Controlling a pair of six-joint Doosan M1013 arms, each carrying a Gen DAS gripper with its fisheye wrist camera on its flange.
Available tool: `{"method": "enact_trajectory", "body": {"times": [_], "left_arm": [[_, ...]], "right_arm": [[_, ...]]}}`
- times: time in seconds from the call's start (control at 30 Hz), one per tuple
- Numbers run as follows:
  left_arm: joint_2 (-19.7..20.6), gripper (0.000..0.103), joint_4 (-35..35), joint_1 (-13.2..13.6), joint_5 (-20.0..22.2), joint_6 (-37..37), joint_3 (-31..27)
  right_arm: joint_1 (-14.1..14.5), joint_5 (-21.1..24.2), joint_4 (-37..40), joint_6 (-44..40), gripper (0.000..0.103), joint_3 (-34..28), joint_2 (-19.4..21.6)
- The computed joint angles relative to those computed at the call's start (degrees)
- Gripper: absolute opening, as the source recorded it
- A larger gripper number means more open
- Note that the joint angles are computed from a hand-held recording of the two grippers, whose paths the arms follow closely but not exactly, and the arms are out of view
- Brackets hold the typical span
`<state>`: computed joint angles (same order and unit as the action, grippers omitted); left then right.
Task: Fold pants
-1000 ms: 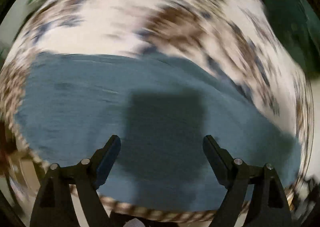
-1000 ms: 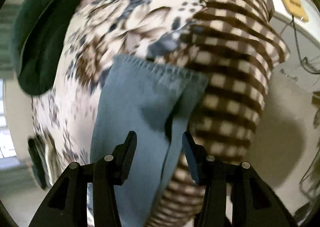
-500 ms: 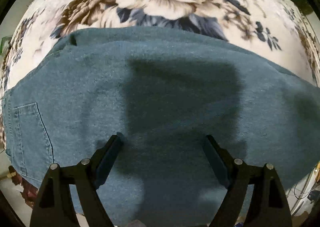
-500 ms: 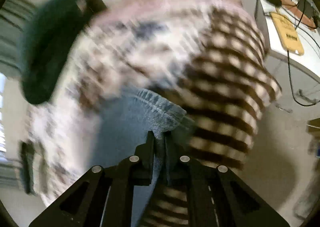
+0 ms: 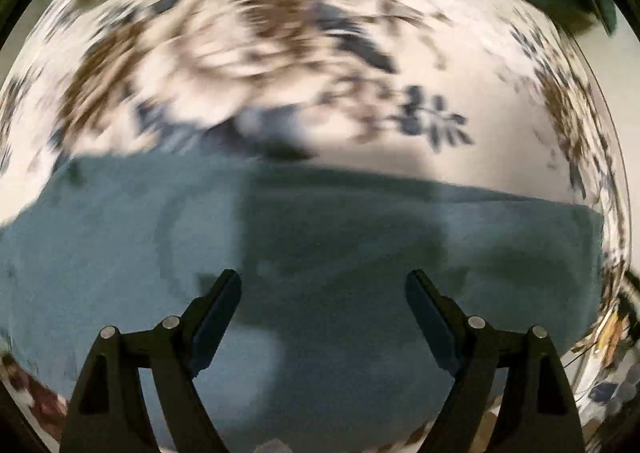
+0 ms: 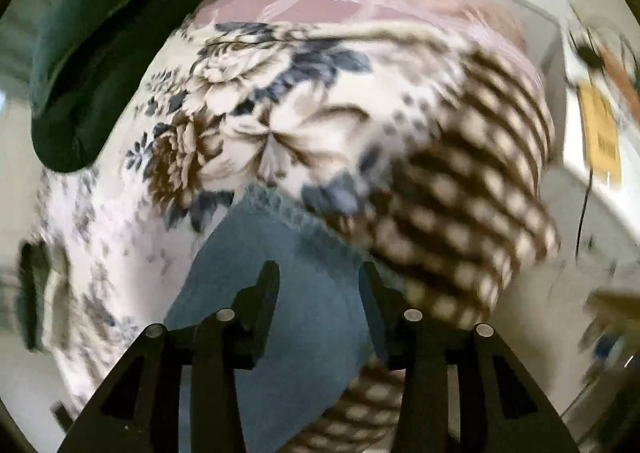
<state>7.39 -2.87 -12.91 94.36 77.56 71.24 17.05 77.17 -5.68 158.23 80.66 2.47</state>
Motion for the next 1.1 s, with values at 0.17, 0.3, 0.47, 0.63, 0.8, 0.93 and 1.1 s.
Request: {"method": "enact_trajectory", "body": {"times": [0.17,0.3,0.47,0.63,0.8,0.93,1.1], "left_arm": [[3.24,0.088,5.16,-3.67,-1.42,1.75,-0.25],[3.56,0.092,6.02,-4.3,-2.57,1.28,-0.27],[3.15,0.092,5.05,-2.95,-2.53,2.6,0.02],[2.62,0.092,3.93,-0.17,-2.07,5.26,-0.48],[1.76,0.092,2.14,1.19,-0.37,4.92,-2.23],[-0.54,0.092,-0.67,2.36,0.41,4.88,-1.61],[-2.78,0.092,-5.39,4.05,2.2,3.9,2.63]], "right_arm": [[-4.28,2.2,5.85,-14.11,0.045,-3.85,5.31],[-6.71,3.98,11.78,-19.7,0.045,-5.51,9.27],[-3.53,2.94,3.54,-24.24,0.003,-7.61,9.76],[-2.97,0.93,-0.02,-21.31,0.003,-7.48,9.06],[-5.79,3.29,9.48,-22.87,0.033,-6.53,8.79],[-6.03,-1.22,9.62,-16.72,0.046,-1.39,2.31],[-5.43,-7.07,17.14,-10.38,0.05,8.62,-5.24]]}}
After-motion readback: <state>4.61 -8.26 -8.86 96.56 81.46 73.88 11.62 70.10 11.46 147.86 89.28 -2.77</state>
